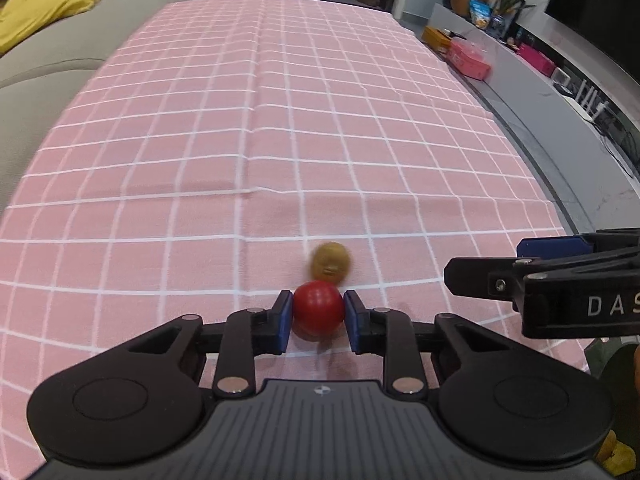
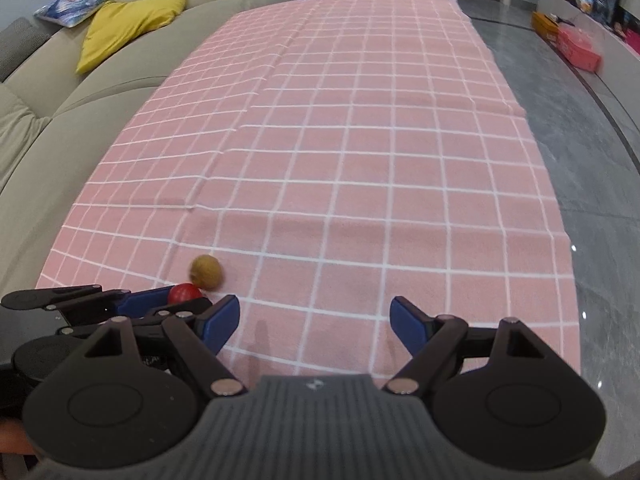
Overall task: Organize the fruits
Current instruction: 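Grasp the red fruit with the left tool while the right tool grasps the last longan, then lift and carry the red fruit and longan over the colander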
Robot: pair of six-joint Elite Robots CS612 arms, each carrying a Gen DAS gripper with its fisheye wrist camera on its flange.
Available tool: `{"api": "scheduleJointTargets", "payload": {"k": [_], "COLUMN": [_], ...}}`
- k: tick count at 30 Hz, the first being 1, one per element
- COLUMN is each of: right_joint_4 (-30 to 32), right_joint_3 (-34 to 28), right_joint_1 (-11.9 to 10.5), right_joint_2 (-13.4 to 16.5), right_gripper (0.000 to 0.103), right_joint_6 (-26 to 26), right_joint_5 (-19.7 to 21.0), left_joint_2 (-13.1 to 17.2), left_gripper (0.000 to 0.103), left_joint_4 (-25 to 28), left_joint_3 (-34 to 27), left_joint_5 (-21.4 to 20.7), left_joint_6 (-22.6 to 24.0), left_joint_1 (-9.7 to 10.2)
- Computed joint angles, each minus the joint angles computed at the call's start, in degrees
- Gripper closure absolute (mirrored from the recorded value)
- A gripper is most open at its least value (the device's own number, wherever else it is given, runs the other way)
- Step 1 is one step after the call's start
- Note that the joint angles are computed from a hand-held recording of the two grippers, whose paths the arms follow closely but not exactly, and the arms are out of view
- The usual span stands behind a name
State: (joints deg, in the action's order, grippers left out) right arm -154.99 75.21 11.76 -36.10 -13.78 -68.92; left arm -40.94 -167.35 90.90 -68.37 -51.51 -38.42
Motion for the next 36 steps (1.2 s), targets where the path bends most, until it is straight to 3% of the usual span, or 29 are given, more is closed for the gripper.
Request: {"api": "scheduleJointTargets", "payload": {"k": [4,12,14,24,29,32,36], "right_joint_4": [0.3,6.9,8.2,11.7,12.4,13.1,12.4], "right_joint_3": [-0.9,-4.5,-5.7,-9.5,-10.3,-10.7,-10.2], "right_joint_1": [0.6,2.3,2.7,4.2,4.6,4.7,4.8], "right_joint_2": [0.3,1.8,2.5,4.6,5.1,5.4,5.1], "right_gripper": [0.027,0.048,0.049,0.067,0.069,0.080,0.080], "right_joint_6": [-2.8,-9.2,-9.4,-10.5,-10.7,-10.8,-10.7], "right_joint_5": [1.6,3.5,2.8,0.9,-0.4,-0.8,-1.4], "left_joint_2": [-1.8,-3.9,-4.0,-4.4,-4.7,-4.8,-5.2], "left_gripper": [0.073,0.073,0.073,0.073,0.073,0.073,0.073], "left_joint_4": [2.9,7.4,7.9,6.6,5.6,5.4,5.2], "left_joint_3": [1.5,3.2,3.3,4.4,5.0,5.2,5.5], "left_joint_5": [2.1,5.8,5.6,5.2,5.2,5.3,5.4], "left_joint_6": [-3.5,-7.3,-8.0,-10.4,-11.0,-11.2,-11.4], "left_joint_1": [0.12,0.36,0.45,0.65,0.61,0.54,0.40]}}
